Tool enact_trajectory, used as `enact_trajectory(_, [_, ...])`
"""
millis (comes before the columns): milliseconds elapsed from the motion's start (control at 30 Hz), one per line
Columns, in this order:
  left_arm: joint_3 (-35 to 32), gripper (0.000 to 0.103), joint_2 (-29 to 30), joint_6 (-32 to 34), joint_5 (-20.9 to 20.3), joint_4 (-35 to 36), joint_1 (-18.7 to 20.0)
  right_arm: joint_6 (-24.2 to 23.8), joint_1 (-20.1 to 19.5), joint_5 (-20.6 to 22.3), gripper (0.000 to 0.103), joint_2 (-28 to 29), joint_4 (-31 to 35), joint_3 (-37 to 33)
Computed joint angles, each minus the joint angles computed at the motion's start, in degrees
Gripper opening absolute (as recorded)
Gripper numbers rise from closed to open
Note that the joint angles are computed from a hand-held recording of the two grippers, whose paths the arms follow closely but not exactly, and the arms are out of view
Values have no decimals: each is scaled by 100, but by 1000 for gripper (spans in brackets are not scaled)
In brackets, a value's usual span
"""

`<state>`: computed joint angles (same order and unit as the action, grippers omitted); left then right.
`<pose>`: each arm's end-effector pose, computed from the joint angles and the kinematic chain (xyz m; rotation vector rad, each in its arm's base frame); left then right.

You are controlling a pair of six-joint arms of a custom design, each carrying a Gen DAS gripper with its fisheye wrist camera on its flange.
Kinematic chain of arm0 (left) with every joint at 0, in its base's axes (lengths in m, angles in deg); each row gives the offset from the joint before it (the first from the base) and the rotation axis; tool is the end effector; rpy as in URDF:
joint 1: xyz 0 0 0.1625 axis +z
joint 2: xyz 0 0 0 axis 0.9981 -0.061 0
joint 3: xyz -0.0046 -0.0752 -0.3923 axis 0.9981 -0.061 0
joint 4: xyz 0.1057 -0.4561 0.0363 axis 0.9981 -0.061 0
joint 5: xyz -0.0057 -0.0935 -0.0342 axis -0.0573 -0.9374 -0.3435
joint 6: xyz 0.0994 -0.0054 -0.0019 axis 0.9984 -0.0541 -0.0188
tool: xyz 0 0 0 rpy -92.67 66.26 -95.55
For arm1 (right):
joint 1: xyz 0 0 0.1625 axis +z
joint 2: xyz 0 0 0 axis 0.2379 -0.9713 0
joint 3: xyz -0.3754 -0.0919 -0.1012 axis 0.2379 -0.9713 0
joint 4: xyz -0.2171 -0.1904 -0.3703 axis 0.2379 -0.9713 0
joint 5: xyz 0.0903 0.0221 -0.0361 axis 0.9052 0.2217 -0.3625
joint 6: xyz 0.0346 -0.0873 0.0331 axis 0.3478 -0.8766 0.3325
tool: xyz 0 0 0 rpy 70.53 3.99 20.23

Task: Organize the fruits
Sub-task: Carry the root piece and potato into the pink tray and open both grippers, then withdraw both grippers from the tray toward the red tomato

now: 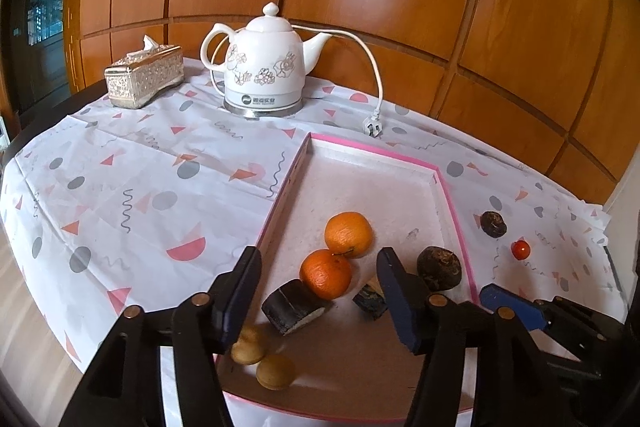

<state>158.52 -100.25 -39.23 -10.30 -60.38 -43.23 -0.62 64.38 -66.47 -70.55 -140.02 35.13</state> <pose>-0.3720 -0.6674 -0.1057 -0.3692 1.9385 -1.3178 -0.0236 -0.7834 0.2732 1.4963 -2.5516 0.3677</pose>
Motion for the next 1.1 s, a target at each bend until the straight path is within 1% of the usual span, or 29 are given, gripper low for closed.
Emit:
enact_trajectory(100, [-36,66,44,158,14,-164,-15,74,-18,43,33,18,-138,-37])
enact_trajectory(467, [-386,67,250,504,28,1,-40,412,-128,114,36,174,-570,-325])
enact_trajectory(667, [-607,68,434,1071,-2,-337,-46,692,-202,76,36,339,-699,-640])
enact_trajectory(900, [-967,69,723,1935,-69,-849,-42,944,-281,-11,36,540,-824,-1006])
enact_trajectory(1000, [-1118,72,844,2282,-88,-1098,-40,1054,-316,-46,36,616,-893,-1154])
enact_trajectory(1100, [-1327,72,996,2723,-127,-1375,-32,1148,-345,-82,36,708,-952,-1322])
